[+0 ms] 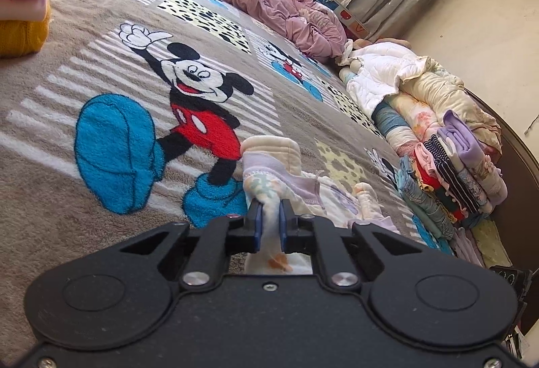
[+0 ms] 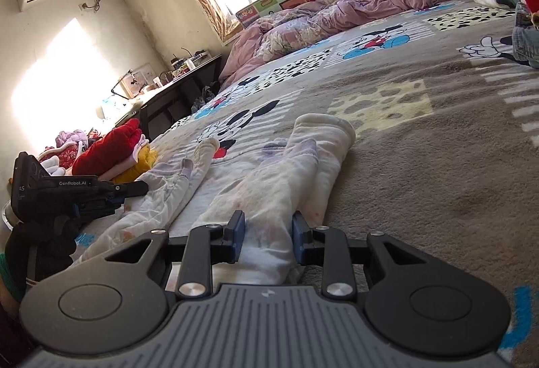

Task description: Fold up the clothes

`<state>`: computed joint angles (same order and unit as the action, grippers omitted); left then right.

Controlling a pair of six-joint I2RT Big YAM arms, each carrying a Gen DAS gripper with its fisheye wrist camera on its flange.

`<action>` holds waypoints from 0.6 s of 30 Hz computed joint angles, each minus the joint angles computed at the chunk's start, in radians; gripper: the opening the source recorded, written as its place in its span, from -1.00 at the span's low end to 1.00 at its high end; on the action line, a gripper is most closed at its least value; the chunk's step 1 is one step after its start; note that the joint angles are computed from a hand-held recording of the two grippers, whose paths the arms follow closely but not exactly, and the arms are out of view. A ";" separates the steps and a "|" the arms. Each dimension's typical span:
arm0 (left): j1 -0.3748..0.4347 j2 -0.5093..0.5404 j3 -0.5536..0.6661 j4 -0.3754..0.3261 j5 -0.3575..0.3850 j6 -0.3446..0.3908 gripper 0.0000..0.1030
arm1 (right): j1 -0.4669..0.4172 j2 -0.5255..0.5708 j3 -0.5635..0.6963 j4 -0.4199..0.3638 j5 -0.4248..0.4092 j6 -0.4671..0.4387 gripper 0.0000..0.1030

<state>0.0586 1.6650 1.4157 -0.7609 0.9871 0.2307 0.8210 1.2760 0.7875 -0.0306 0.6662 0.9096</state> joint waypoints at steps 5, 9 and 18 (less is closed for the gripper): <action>0.023 -0.028 -0.025 0.054 0.025 -0.031 -0.87 | 0.010 -0.001 -0.007 -0.001 0.037 0.019 -0.12; 0.053 -0.045 -0.041 0.107 0.050 -0.073 -0.87 | 0.019 0.001 -0.009 0.005 0.060 0.015 -0.02; 0.134 -0.077 -0.078 0.261 0.090 -0.208 -0.87 | 0.026 -0.012 -0.010 -0.040 0.059 0.078 0.05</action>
<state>0.1928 1.5876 1.3373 -0.4998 1.0774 0.0231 0.8472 1.2635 0.7778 -0.0704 0.7253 0.9877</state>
